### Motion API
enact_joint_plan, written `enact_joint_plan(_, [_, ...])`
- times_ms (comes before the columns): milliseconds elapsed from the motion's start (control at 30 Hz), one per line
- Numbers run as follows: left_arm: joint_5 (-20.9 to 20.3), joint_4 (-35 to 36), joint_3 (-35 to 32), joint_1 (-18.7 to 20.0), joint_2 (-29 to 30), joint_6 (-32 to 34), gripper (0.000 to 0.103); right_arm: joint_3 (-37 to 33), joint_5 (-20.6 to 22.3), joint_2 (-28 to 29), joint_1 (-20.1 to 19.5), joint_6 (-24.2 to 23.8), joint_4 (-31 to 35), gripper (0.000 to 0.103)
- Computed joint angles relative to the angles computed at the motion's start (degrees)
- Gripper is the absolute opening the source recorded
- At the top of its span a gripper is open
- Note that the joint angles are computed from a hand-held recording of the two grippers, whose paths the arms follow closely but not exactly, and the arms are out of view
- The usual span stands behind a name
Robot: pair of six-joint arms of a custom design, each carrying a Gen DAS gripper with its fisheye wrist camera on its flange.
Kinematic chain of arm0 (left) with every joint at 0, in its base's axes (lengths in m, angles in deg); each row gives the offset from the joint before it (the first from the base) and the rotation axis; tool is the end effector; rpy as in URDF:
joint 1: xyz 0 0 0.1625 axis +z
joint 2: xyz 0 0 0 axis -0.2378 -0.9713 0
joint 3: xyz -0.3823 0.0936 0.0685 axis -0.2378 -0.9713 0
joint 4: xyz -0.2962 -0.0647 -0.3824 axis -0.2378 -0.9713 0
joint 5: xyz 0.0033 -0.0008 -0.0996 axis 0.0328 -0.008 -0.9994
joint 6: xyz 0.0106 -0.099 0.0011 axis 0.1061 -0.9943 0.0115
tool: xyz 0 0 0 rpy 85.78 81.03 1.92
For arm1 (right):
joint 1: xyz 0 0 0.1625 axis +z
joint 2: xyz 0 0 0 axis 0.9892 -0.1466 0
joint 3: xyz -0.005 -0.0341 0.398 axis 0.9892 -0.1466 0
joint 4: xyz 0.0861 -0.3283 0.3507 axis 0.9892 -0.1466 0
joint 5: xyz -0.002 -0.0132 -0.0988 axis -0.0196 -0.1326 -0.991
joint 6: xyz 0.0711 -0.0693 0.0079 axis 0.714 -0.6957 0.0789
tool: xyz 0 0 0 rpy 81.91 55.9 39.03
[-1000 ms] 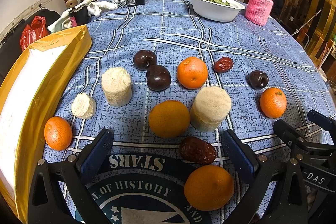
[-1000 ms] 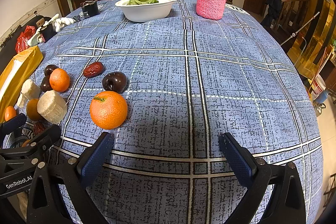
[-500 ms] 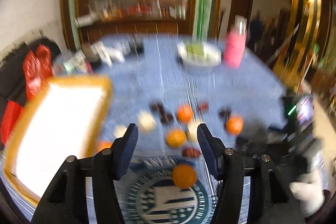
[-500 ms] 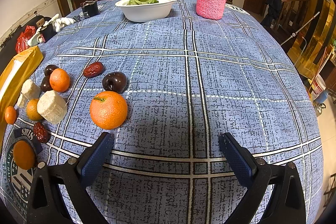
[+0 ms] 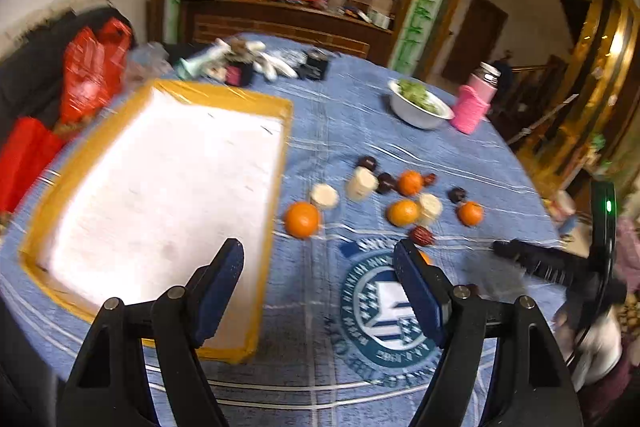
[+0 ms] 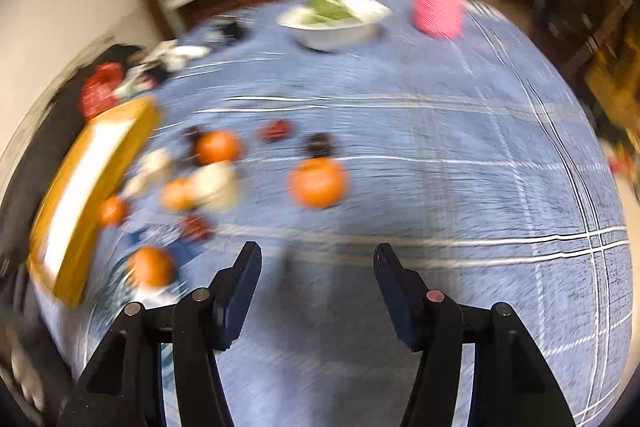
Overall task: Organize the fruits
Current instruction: 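Grasp an orange with the left tool while the right tool grasps a dark plum, then carry the orange into the white tray and open the left tool while the right tool releases the plum there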
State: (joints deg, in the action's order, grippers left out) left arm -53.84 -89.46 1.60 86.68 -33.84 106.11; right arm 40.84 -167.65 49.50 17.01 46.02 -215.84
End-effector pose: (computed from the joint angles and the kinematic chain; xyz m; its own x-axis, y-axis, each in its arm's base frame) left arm -0.0976 -0.8667 0.2269 -0.7801 0.4640 -0.4197 0.6124 0.7038 -0.3600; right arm 0.1855 -0.7786 0.0945 -0.7982 0.2877 0.5293 -0.1636 0.7421 -0.6501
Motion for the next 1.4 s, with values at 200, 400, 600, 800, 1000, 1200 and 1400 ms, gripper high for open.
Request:
enact_joint_plan(200, [-1.6, 3.7, 0.9, 0.0, 0.4, 1.1, 0.076, -1.6, 0.4, 5.2, 2.7, -8.2, -2.5, 0.06])
enact_joint_plan(400, [-2.9, 6.7, -0.4, -0.6, 2.1, 3.5, 0.06, -2.6, 1.7, 6.5, 2.1, -6.3, 0.9, 0.047])
enact_joint_plan(600, [-1.5, 8.1, -2.3, -2.0, 5.2, 6.6, 0.06, 1.2, 5.0, 3.7, 0.6, -4.3, -1.0, 0.029])
enact_joint_plan(800, [4.8, 6.1, -3.3, -3.7, 9.1, 10.7, 0.06, 3.0, 8.5, 1.9, -0.3, -2.1, 0.0, 0.029])
enact_joint_plan(1000, [3.6, 10.5, -4.1, -2.6, 8.9, 7.6, 0.032, 2.6, 7.5, 2.5, 0.2, -3.0, 0.0, 0.028])
enact_joint_plan(1200, [-2.4, 8.9, -5.3, -0.4, 5.5, 1.5, 0.032, 3.2, 8.0, 2.3, 1.2, -3.0, -1.8, 0.027])
enact_joint_plan(1400, [-0.7, 3.6, -8.8, 2.5, 3.7, -4.0, 0.032, -1.6, 10.3, 4.7, 4.2, -6.4, -0.6, 0.027])
